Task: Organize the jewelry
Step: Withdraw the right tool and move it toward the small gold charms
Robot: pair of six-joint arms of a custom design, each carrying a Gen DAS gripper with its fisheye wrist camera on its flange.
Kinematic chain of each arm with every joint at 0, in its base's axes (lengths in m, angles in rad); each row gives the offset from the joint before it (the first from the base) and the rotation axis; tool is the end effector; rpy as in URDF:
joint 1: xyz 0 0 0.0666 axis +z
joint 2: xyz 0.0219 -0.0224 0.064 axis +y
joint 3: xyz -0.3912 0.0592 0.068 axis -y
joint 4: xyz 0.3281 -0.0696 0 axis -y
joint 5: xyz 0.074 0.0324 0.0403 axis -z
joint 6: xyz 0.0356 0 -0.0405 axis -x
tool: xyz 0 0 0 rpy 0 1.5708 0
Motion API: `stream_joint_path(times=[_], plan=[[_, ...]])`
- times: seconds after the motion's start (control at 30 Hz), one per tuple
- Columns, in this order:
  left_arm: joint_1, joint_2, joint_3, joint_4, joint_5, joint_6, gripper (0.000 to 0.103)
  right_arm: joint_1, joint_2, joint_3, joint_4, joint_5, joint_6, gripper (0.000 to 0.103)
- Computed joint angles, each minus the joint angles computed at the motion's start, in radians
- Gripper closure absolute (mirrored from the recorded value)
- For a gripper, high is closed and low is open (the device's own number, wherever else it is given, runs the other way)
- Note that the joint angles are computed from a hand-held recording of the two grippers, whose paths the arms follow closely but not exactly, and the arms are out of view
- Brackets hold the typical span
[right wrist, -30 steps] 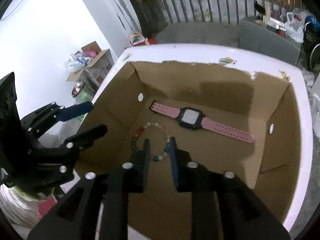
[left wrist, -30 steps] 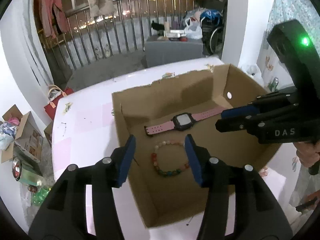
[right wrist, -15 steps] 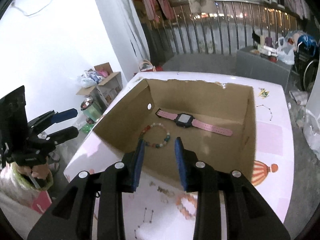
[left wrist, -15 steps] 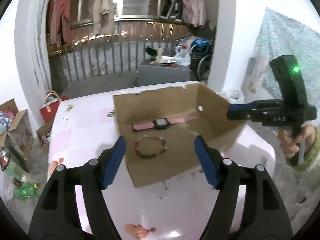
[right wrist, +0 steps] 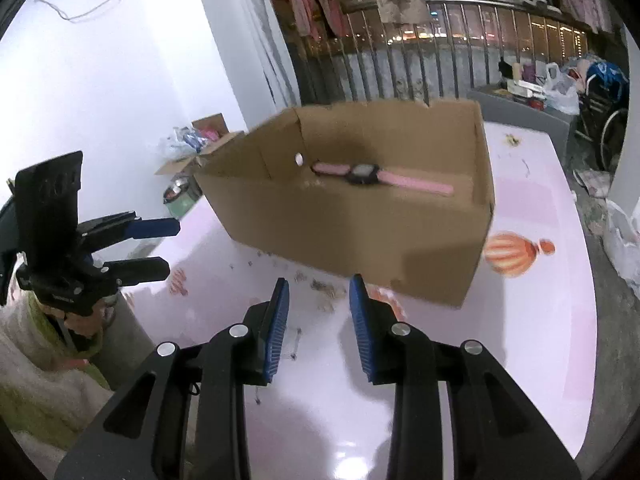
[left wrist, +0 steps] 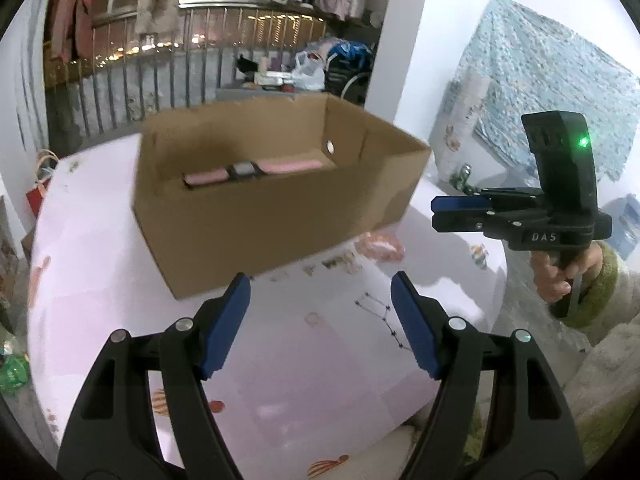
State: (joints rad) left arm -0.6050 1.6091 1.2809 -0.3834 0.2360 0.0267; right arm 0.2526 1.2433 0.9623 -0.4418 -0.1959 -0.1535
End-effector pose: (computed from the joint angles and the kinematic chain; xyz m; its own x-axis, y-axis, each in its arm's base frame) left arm 0.4043 -0.2902 0.3421 -0.5556 0.3526 -0.7530 0.6841 0.7087 -0.1729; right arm 0.3443 0.0956 0.3597 -0.6921 -0.0237 -0.7214 -0.2840 0.9278 0.2419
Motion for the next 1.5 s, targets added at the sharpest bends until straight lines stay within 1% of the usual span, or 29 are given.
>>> stream_joint_path(times=[0.1, 0.2, 0.3, 0.4, 0.47, 0.63, 0.77, 0.83, 0.9, 1.1, 1.2, 1.27, 1.37, 1.5], plan=[[-0.017, 0.034, 0.001, -0.009, -0.018, -0.021, 0.034, -0.002, 0.008, -0.022, 0.003, 0.018, -0.001, 0.072], [-0.021, 0.058, 0.006, -0.012, -0.021, -0.033, 0.034, -0.011, 0.024, -0.029, -0.007, 0.040, 0.020, 0.072], [-0.031, 0.080, 0.006, -0.004, -0.038, -0.039, 0.035, -0.023, 0.034, -0.035, -0.003, 0.034, 0.023, 0.072], [-0.038, 0.096, -0.001, 0.005, -0.043, -0.043, 0.041, -0.031, 0.042, -0.038, 0.001, 0.029, 0.023, 0.072], [-0.041, 0.106, -0.002, 0.003, -0.054, -0.058, 0.047, -0.030, 0.046, -0.044, 0.010, 0.030, 0.025, 0.072], [-0.050, 0.131, 0.018, -0.017, -0.081, -0.083, 0.059, -0.027, 0.053, -0.057, 0.027, 0.022, 0.026, 0.072], [-0.055, 0.153, 0.035, -0.034, -0.101, -0.092, 0.072, -0.024, 0.059, -0.058, 0.033, 0.018, 0.018, 0.072], [-0.058, 0.160, 0.042, -0.041, -0.110, -0.098, 0.076, -0.022, 0.059, -0.059, 0.038, 0.015, 0.015, 0.072], [-0.065, 0.163, 0.042, -0.033, -0.131, -0.114, 0.077, -0.023, 0.058, -0.061, 0.041, 0.006, 0.015, 0.072], [-0.066, 0.174, 0.055, -0.026, -0.139, -0.129, 0.078, -0.011, 0.062, -0.052, 0.052, -0.019, 0.030, 0.072], [-0.069, 0.179, 0.061, -0.022, -0.148, -0.132, 0.084, -0.004, 0.077, -0.037, 0.056, -0.031, 0.045, 0.072], [-0.066, 0.174, 0.055, -0.019, -0.151, -0.133, 0.093, 0.004, 0.082, -0.030, 0.058, -0.037, 0.051, 0.072], [-0.060, 0.171, 0.054, -0.020, -0.136, -0.124, 0.094, 0.014, 0.098, -0.015, 0.056, -0.049, 0.069, 0.072], [-0.059, 0.167, 0.046, -0.014, -0.140, -0.116, 0.094, 0.024, 0.119, 0.009, 0.033, -0.067, 0.098, 0.072]])
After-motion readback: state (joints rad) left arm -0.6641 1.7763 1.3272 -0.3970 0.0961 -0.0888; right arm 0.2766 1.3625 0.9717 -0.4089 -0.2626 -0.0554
